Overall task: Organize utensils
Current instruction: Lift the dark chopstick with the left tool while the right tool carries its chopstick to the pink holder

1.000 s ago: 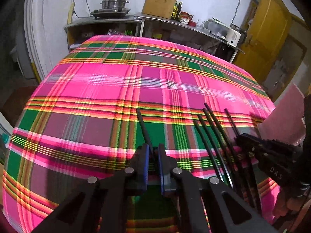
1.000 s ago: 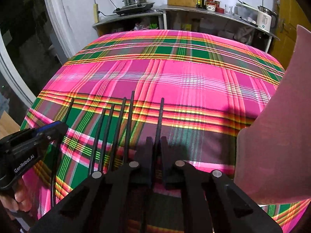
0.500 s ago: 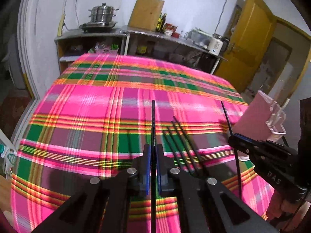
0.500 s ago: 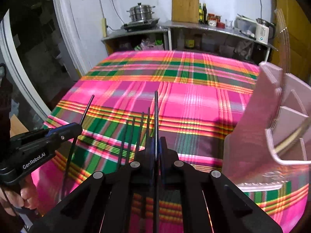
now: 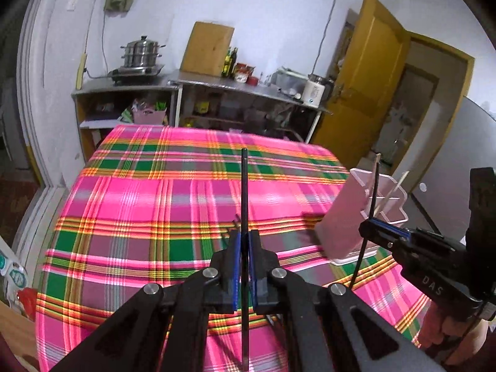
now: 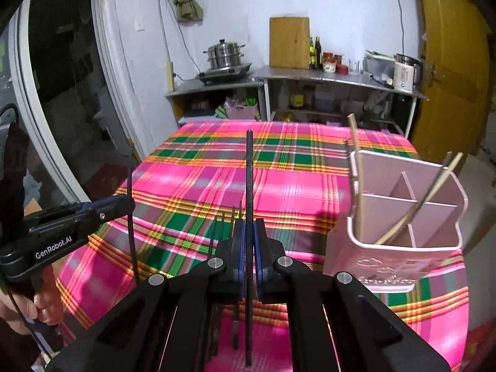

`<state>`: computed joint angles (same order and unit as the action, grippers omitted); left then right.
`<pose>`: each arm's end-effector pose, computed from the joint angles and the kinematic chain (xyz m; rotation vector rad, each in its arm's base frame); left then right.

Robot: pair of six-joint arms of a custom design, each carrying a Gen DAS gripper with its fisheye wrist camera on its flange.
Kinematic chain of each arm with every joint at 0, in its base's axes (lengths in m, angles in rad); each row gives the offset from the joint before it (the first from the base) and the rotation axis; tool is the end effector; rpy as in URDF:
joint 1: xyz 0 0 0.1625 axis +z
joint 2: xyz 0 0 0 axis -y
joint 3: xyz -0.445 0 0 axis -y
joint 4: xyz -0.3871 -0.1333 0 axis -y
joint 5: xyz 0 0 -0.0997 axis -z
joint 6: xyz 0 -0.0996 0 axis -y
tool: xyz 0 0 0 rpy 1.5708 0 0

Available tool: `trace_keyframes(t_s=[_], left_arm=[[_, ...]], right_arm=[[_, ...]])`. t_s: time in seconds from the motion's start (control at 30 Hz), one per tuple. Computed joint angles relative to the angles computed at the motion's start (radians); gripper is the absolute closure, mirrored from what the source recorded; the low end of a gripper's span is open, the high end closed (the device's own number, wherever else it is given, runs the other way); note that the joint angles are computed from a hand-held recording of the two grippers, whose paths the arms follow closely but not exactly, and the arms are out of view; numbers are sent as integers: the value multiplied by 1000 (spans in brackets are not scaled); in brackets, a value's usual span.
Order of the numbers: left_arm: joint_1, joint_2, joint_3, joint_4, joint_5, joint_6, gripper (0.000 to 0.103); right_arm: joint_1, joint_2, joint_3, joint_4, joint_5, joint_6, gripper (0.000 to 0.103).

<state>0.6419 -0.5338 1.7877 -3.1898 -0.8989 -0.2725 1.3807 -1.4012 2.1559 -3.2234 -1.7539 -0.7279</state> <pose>-0.3834 -0.5304 -0.0161 0.6891 2.5511 -0.9221 0.0194 -0.5087 0.3529 0.5405 -2.3648 0.9481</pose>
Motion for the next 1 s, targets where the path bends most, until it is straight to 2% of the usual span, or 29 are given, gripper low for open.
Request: trace_keyframes(t_s=[0.63,1.0], left_arm=[[-74,0,-35,36,-66,28,98],[-87,42,-89,79,-127,44,98]], right_arm=[[-28,-158,75,-12,64,13,98],[-80,-235,105,0,97,35,98]])
